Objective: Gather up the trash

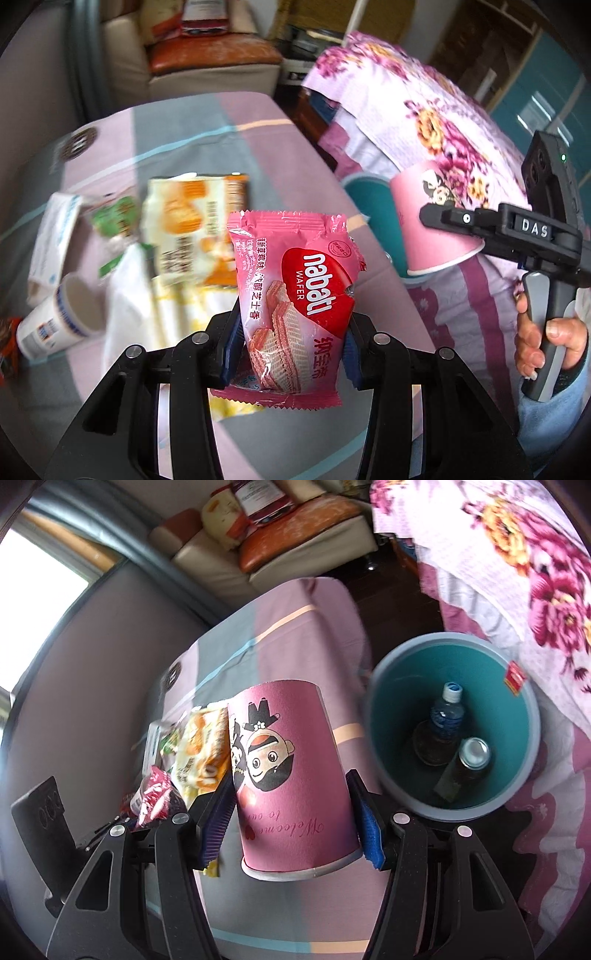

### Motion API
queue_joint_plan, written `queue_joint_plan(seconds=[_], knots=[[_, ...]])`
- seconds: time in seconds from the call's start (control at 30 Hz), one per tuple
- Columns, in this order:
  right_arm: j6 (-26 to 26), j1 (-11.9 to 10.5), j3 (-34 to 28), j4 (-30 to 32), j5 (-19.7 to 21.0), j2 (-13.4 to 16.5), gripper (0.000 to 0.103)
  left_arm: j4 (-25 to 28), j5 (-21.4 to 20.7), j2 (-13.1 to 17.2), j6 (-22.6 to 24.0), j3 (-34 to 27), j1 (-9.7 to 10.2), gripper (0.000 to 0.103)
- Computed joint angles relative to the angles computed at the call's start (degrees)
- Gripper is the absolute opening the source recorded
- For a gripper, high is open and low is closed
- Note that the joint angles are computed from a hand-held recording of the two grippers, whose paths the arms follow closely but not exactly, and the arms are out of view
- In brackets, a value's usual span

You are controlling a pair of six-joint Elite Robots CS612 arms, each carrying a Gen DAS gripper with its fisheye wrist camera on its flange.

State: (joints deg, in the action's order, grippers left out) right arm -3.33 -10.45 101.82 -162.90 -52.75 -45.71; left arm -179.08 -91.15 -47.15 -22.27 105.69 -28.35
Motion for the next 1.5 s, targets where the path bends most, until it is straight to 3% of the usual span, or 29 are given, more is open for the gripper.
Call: queue_joint_plan(seconds=[0.3,0.5,0.67,1.07,1.13,1.27,1.3,1.5], knots=[[5.08,-3.6,-0.46,-3.53,0.29,1.85,0.057,6.63,-0.34,3.07,4.55,-7.05,-1.9,0.045],[8.21,-5.29,-0.45,-6.82,-3.68,2.38,0.057,10.7,-1.85,5.63,7.24,-12.41,-2.85,0.045],[9.24,-6.4,-0.89,-6.38,-4.74,3.02,0.057,13.35,-3.26,7.56,8.9,-16.0,-3.27,0.045],[10.01,-6.79,-2.66,-4.62,-7.35,4.04,0.057,16.52,-5.25,11.16,10.59,-22.13,-3.63,0.046],[9.99,-6.74,-3.04,-4.05,-7.57,4.3,0.057,17.01,-5.43,11.6,10.58,-22.8,-3.61,0.05],[10.1,-6.52,-3.69,-3.36,-7.83,4.71,0.057,17.22,-4.11,12.15,9.76,-23.65,-3.67,0.08],[10.16,-6.42,-3.74,-3.32,-7.96,4.72,0.057,16.78,-3.87,12.11,9.42,-23.5,-3.64,0.084],[9.82,-5.81,-4.43,-2.36,-8.46,5.03,0.057,16.49,-4.79,11.96,8.41,-23.11,-3.22,0.084]])
